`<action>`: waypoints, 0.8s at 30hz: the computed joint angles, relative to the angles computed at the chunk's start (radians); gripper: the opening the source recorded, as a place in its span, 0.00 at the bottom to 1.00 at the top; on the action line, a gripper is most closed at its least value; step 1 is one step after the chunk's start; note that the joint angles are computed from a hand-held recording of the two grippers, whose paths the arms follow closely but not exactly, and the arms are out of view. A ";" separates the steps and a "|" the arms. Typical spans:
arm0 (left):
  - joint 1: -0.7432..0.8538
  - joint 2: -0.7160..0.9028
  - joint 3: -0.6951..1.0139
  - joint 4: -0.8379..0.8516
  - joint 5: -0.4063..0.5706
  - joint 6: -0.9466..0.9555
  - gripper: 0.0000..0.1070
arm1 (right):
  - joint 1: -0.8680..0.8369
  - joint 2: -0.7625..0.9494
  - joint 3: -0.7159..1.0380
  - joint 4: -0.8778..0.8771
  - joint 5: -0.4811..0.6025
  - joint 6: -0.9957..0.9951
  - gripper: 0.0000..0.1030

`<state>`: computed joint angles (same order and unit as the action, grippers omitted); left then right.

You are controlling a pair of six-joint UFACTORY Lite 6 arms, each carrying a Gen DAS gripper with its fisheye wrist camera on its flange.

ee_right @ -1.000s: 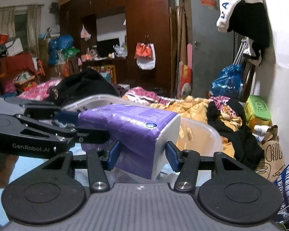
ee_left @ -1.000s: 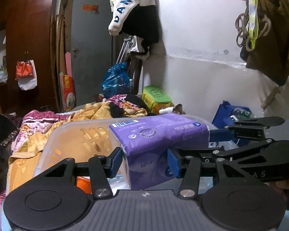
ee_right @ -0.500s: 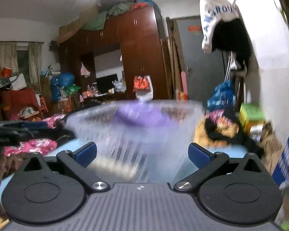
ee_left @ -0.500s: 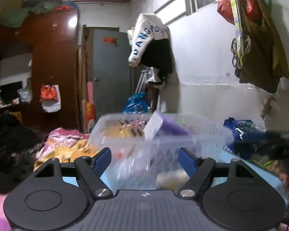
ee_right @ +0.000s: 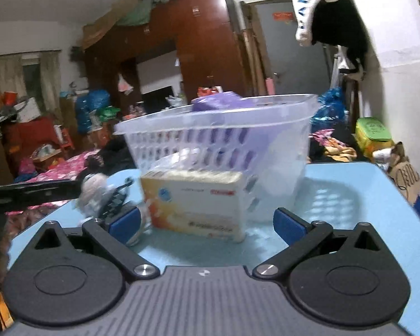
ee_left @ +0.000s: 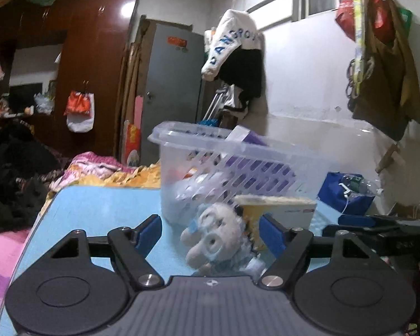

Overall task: Organize objects
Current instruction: 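Reach the right gripper toward the cream box beside the basket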

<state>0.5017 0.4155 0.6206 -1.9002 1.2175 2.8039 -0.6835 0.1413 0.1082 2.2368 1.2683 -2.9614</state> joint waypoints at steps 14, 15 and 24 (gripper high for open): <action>-0.318 -0.119 0.040 -0.158 -0.216 -0.031 0.67 | -0.003 0.049 0.135 0.002 -0.097 -0.024 0.79; -0.332 -0.120 0.035 -0.186 -0.230 -0.003 0.67 | 0.006 0.050 0.142 0.009 -0.105 -0.024 0.78; -0.439 -0.046 0.131 -0.254 -0.402 0.084 0.64 | 0.129 0.060 0.228 0.072 -0.239 -0.036 0.62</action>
